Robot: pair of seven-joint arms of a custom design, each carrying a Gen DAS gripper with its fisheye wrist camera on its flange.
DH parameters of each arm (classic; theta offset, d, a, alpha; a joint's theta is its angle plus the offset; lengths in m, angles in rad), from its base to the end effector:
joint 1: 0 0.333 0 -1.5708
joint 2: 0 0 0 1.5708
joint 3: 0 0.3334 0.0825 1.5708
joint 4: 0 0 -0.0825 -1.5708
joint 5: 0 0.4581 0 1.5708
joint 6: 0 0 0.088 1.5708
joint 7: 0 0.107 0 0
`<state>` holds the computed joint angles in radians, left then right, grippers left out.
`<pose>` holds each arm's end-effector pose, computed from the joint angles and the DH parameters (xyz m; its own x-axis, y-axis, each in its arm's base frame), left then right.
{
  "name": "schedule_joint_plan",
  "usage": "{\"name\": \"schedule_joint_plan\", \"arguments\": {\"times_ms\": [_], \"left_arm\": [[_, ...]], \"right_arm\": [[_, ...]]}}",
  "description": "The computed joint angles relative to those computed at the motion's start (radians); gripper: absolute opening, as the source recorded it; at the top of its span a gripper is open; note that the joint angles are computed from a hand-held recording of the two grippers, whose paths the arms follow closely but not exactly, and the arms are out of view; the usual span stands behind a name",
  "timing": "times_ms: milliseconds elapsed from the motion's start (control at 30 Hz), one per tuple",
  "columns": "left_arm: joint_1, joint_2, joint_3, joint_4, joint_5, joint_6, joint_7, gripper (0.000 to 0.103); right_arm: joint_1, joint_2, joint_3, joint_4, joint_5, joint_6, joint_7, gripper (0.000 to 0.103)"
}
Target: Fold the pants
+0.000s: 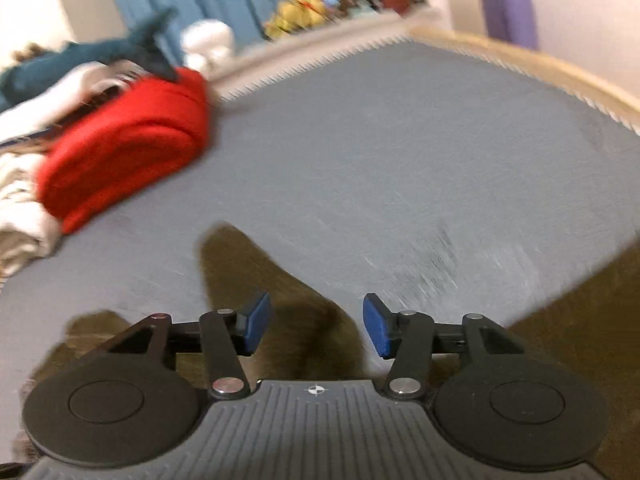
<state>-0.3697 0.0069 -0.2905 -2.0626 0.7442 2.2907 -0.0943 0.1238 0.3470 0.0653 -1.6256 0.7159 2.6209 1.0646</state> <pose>0.5139 -0.3795 0.4394 0.4957 -0.8597 0.1231 -0.6639 -0.4664 -0.5845 0.7674 0.1251 0.4780 0.2907 -0.8900 -0.3512 -0.7625 0.0062 -0.6470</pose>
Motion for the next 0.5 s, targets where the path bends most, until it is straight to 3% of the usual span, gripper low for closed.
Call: {"name": "schedule_joint_plan", "arguments": {"times_ms": [67, 167, 367, 400, 433, 500], "left_arm": [[0.001, 0.002, 0.001, 0.001, -0.001, 0.0, 0.0, 0.042], [0.003, 0.008, 0.004, 0.004, -0.006, 0.002, 0.007, 0.044], [0.005, 0.03, 0.009, 0.021, 0.0, 0.018, 0.012, 0.045], [0.005, 0.032, 0.01, 0.023, 0.008, 0.026, 0.008, 0.045], [0.005, 0.032, 0.012, 0.022, 0.023, 0.039, -0.006, 0.045], [0.008, 0.021, 0.017, 0.007, 0.077, 0.087, -0.068, 0.045]], "right_arm": [[0.013, 0.051, -0.027, 0.036, -0.047, -0.057, 0.111, 0.053], [-0.009, 0.12, -0.017, 0.104, -0.034, -0.133, 0.171, 0.053], [-0.054, 0.19, 0.047, 0.183, 0.042, -0.222, 0.075, 0.054], [-0.049, 0.189, 0.048, 0.181, 0.037, -0.22, 0.049, 0.045], [-0.046, 0.179, 0.052, 0.173, 0.036, -0.218, 0.016, 0.012], [-0.055, 0.139, 0.076, 0.135, 0.082, -0.2, -0.083, 0.012]]}}
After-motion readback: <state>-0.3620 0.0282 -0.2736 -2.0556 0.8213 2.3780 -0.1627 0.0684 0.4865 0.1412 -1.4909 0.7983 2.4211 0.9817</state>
